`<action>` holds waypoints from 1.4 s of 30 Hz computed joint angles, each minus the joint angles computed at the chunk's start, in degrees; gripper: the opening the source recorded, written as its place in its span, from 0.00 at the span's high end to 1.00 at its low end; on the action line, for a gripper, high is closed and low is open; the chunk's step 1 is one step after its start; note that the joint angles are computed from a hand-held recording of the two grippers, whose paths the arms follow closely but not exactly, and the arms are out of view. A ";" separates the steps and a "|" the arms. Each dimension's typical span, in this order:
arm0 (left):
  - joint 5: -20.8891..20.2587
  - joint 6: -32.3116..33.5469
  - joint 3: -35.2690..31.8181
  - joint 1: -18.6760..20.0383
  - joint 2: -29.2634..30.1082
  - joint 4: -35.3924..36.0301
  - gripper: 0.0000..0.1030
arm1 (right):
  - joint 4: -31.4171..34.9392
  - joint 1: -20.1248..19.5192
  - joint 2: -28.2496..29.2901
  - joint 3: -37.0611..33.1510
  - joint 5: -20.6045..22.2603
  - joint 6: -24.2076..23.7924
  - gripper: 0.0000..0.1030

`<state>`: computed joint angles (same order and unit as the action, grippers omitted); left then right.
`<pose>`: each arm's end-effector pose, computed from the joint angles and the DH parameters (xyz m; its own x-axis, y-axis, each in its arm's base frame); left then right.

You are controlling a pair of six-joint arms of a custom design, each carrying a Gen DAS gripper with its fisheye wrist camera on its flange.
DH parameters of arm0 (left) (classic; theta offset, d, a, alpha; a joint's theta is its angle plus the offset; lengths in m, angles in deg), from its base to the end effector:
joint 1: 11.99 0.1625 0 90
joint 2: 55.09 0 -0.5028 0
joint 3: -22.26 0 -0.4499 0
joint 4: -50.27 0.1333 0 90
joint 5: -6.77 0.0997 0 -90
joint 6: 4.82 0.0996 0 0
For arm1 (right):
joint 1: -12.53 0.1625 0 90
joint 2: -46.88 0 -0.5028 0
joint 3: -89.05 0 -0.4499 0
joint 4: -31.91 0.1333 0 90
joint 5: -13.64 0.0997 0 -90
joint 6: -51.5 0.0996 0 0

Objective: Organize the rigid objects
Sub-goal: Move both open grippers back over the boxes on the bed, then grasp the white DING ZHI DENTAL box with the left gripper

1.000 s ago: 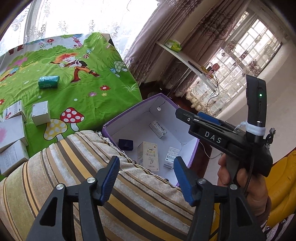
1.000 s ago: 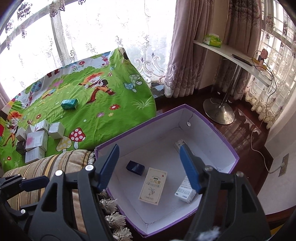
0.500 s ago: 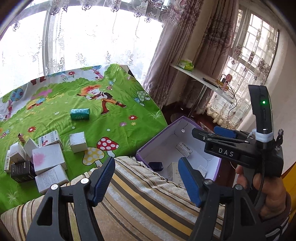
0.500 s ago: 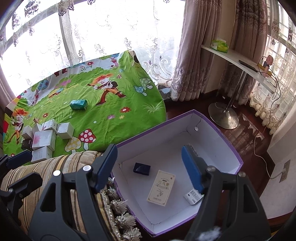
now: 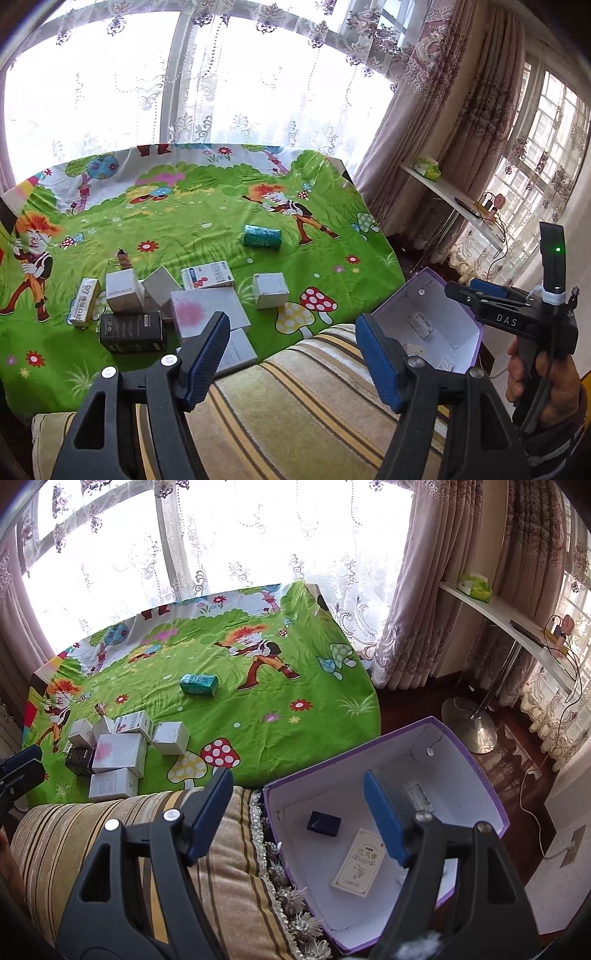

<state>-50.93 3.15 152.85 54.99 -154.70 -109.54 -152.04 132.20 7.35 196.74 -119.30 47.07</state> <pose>0.0026 -0.4708 0.4236 -0.8580 0.1214 -0.4992 0.4277 0.7070 -0.5632 0.3918 -0.5556 0.0426 -0.7460 -0.1650 0.6452 -0.5048 0.7719 -0.3864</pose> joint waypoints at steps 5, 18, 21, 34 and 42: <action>2.15 1.30 -1.85 4.12 -0.94 0.10 0.31 | 2.35 0.88 1.91 -2.87 2.16 -0.12 0.26; 4.38 0.52 -9.43 13.42 0.80 -0.07 0.31 | 10.59 1.90 9.28 -13.96 7.97 0.86 0.25; 4.21 -1.03 -12.17 15.32 2.34 1.42 0.32 | 12.87 1.90 10.97 -16.62 8.78 1.67 0.25; 3.22 -4.21 -23.55 23.52 13.19 8.77 0.49 | 21.26 0.37 18.47 -27.25 8.35 5.21 0.25; 5.52 -2.93 -25.75 26.17 17.79 10.97 0.50 | 23.84 -1.41 19.79 -27.52 8.43 7.90 0.25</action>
